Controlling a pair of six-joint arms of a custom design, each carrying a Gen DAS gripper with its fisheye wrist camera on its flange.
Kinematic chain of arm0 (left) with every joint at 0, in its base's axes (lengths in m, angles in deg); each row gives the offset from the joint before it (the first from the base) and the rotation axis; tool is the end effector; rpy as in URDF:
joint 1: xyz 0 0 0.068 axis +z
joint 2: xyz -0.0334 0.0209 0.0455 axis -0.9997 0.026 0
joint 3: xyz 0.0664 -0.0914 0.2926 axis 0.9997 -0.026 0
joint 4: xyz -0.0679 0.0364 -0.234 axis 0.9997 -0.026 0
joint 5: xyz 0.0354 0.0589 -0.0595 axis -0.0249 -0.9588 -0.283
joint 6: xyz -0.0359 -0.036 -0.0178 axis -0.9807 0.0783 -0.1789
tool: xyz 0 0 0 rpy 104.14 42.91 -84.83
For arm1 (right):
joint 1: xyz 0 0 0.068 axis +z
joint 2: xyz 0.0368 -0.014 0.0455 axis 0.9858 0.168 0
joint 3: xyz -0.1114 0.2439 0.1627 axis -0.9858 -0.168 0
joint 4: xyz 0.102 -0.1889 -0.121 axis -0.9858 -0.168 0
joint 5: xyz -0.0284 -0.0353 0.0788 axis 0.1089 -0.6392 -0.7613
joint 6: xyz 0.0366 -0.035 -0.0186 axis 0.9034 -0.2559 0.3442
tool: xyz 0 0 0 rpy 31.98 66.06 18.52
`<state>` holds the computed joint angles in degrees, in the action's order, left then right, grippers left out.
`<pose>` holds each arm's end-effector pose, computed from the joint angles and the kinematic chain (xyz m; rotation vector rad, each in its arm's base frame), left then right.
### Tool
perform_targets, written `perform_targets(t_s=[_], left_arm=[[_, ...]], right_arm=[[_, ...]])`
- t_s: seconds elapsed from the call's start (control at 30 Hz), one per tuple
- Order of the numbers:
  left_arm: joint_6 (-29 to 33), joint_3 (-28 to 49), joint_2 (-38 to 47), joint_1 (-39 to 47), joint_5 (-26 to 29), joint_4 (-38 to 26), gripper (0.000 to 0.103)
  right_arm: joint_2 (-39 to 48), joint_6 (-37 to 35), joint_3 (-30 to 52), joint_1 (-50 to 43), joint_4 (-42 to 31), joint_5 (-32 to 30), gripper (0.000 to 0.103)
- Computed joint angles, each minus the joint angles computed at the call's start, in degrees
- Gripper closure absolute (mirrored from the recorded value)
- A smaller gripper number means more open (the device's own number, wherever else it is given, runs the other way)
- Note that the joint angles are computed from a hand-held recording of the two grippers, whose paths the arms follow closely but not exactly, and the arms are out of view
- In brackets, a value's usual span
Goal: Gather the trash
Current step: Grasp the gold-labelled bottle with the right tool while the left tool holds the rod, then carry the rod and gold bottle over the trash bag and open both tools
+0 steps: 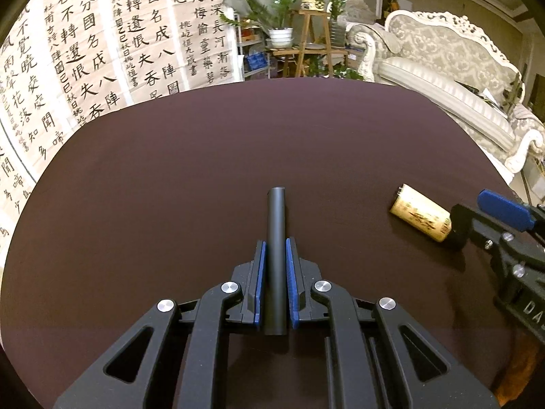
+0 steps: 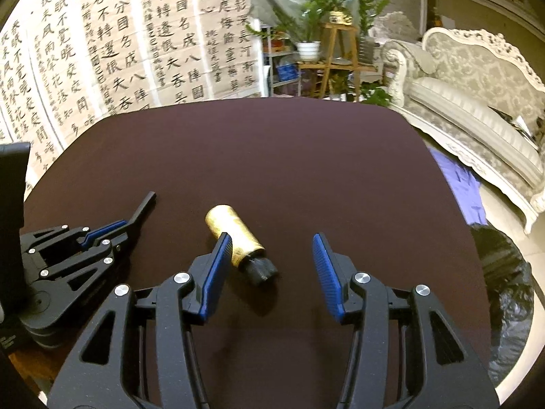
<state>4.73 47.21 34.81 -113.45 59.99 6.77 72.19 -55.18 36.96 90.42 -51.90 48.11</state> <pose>0.2410 -0.0989 0.0964 -0.0778 2.4456 0.0651 0.2615 0.0527 0.1145 -0.4165 2.3467 0.2375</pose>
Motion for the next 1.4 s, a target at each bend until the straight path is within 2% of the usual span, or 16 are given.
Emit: perform_targets(t_s=[0.27,0.43,0.97,1.23,1.4], left_arm=[[1.26,-0.29,-0.1,2.5,1.3,0.79,0.091],[1.71,-0.28,-0.26,2.77,1.37,0.71,0.091],[-0.57,0.89,-0.45,-2.26,-0.23,-0.07,0.091],[-2.18,4.12,-1.14,-8.42,-1.59,-2.28,0.091],[-2.18,9.36,0.33,-13.32,-2.03,-4.54,0.091]], right_arm=[[4.4,-0.43,4.77,5.02,-4.08,3.32,0.055],[5.22,-0.89,4.05,5.22,-3.4,4.35,0.08],[1.51,-0.1,-0.82,-0.98,0.13,1.79,0.08],[-2.33,-1.89,-3.74,-9.52,1.41,-1.07,0.08],[-3.56,-4.33,-4.04,-18.11,1.46,-3.34,0.08]])
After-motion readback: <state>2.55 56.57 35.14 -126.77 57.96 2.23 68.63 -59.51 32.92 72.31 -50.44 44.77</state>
